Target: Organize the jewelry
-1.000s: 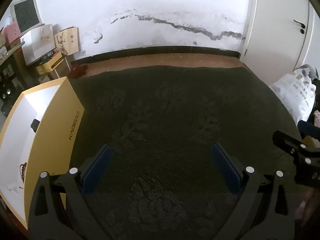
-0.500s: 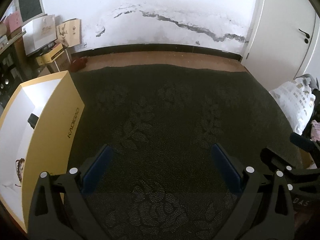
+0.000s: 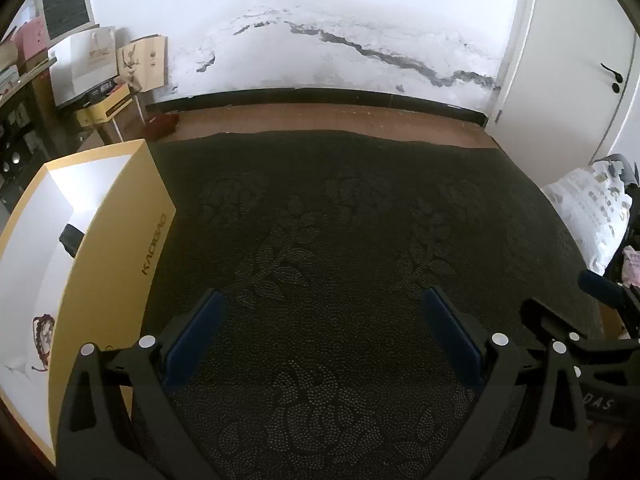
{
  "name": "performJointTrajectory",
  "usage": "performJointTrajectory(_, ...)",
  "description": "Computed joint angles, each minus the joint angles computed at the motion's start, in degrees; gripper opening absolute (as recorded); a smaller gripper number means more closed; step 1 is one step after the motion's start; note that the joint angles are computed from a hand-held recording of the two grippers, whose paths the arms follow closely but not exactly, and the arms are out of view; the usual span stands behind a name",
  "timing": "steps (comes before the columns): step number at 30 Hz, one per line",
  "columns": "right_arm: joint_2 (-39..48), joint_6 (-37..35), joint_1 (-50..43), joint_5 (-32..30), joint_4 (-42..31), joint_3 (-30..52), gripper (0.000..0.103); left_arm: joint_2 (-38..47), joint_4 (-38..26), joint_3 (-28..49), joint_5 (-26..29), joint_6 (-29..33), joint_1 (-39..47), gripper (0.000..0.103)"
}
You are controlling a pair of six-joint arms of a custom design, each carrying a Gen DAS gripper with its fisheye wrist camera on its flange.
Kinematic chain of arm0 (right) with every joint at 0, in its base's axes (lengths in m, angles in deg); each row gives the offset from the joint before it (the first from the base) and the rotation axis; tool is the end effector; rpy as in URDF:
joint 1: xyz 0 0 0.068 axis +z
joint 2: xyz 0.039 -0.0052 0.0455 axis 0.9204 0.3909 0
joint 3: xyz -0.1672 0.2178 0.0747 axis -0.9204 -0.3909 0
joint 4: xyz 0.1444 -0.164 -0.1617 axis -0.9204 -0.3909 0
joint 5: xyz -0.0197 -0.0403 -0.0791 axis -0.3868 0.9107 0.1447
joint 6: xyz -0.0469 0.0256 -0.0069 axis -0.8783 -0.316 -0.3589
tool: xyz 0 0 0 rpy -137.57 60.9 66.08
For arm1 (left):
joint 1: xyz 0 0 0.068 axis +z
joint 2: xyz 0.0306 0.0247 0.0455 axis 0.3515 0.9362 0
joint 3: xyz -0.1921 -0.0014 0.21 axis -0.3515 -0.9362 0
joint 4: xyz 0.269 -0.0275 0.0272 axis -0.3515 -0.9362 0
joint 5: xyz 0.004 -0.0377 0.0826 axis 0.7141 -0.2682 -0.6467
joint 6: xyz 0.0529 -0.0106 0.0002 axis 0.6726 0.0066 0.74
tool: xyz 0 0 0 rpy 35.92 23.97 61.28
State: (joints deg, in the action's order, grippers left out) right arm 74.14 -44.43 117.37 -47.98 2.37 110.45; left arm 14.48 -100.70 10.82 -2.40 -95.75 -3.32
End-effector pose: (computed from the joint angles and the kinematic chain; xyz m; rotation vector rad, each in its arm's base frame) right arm 0.2242 0.2511 0.2896 -0.2363 2.5025 0.1162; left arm 0.2090 -0.0816 0.2839 -0.1789 2.4627 -0.0155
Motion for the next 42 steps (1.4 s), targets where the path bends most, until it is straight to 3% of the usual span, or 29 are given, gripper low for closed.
performJointTrajectory(42,0.13,-0.73,-0.44,-0.14,-0.08,0.35,0.096,-0.64,-0.17,-0.55,0.14,0.24,-0.10,0.097)
